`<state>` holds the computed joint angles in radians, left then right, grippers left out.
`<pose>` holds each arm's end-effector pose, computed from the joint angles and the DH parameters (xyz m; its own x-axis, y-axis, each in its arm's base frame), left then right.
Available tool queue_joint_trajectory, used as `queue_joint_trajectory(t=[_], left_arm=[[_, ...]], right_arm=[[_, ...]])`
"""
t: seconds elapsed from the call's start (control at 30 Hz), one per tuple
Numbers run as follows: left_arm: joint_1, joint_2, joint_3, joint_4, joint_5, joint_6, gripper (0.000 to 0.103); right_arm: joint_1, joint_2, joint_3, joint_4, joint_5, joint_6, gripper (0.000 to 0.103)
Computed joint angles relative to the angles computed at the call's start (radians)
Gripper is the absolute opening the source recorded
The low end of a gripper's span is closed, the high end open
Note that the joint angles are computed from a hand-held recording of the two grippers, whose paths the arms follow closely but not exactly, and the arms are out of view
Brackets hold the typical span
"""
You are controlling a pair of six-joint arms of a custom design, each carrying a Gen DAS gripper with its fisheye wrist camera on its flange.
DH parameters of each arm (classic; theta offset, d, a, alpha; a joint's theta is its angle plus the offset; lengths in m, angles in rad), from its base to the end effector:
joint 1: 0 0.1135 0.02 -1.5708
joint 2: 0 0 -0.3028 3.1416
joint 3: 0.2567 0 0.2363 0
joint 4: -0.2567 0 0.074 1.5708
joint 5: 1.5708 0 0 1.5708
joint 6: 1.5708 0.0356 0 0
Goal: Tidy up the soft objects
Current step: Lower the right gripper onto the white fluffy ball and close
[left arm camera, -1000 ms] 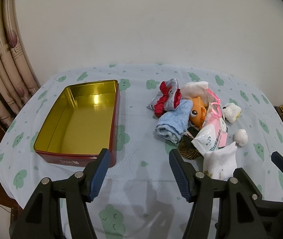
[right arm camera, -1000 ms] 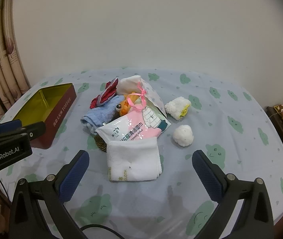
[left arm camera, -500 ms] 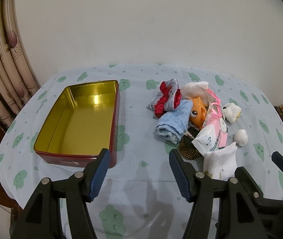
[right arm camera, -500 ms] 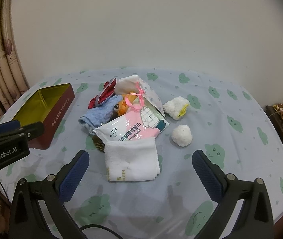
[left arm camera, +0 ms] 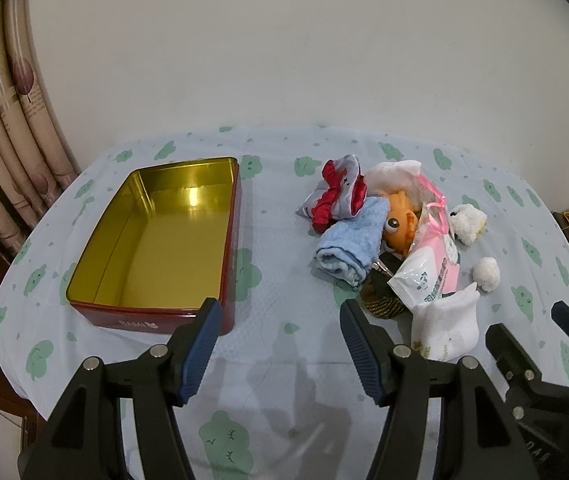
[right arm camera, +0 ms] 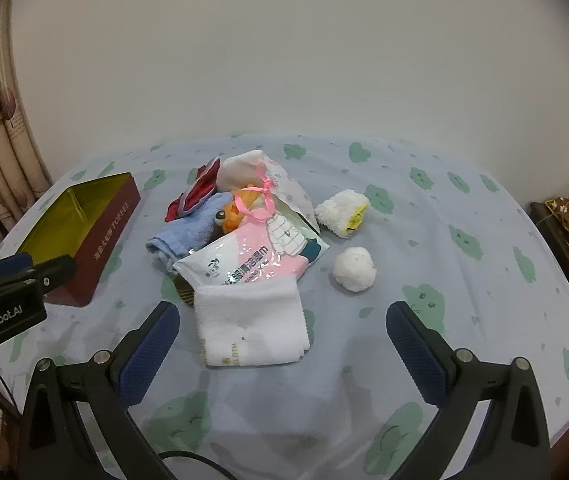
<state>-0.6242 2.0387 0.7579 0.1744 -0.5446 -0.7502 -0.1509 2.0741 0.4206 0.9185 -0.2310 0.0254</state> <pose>0.2755 -0.1757 0.0885 -0.7432 -0.1834 -0.6435 -0.2667 0.9632 0.0335 0.2855 -0.0352 0.0732 -0.6633 0.1259 -0.7377 -0.0047 0.9850 0.1723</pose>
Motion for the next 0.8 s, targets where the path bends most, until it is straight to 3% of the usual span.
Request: queue_joint_trajectory(t=[0.27,0.3,0.37,0.43,0.63,0.8], left_arm=[[0.029,0.03,0.001,0.016,0.03,0.018,0.063],[0.032,0.036,0.003,0.018,0.034,0.02,0.063],[0.038,0.049,0.009,0.022,0.039,0.029,0.063],[0.046,0.062,0.009,0.034,0.046,0.04,0.063],[0.069,0.109,0.031,0.056,0.073,0.077,0.063],[0.088,0.132,0.033,0.082,0.09,0.101,0.063]], right_arm=[[-0.087,0.038,0.07,-0.056,-0.053,-0.027,0.1],[-0.101,0.045,0.089,-0.078,-0.058,-0.033,0.098],[-0.131,0.063,0.136,-0.135,-0.079,-0.057,0.08],[-0.148,0.082,0.193,-0.208,-0.09,-0.076,0.071],[-0.135,0.166,0.361,-0.39,-0.099,-0.116,0.069],[-0.102,0.22,0.479,-0.494,-0.068,-0.15,0.057]])
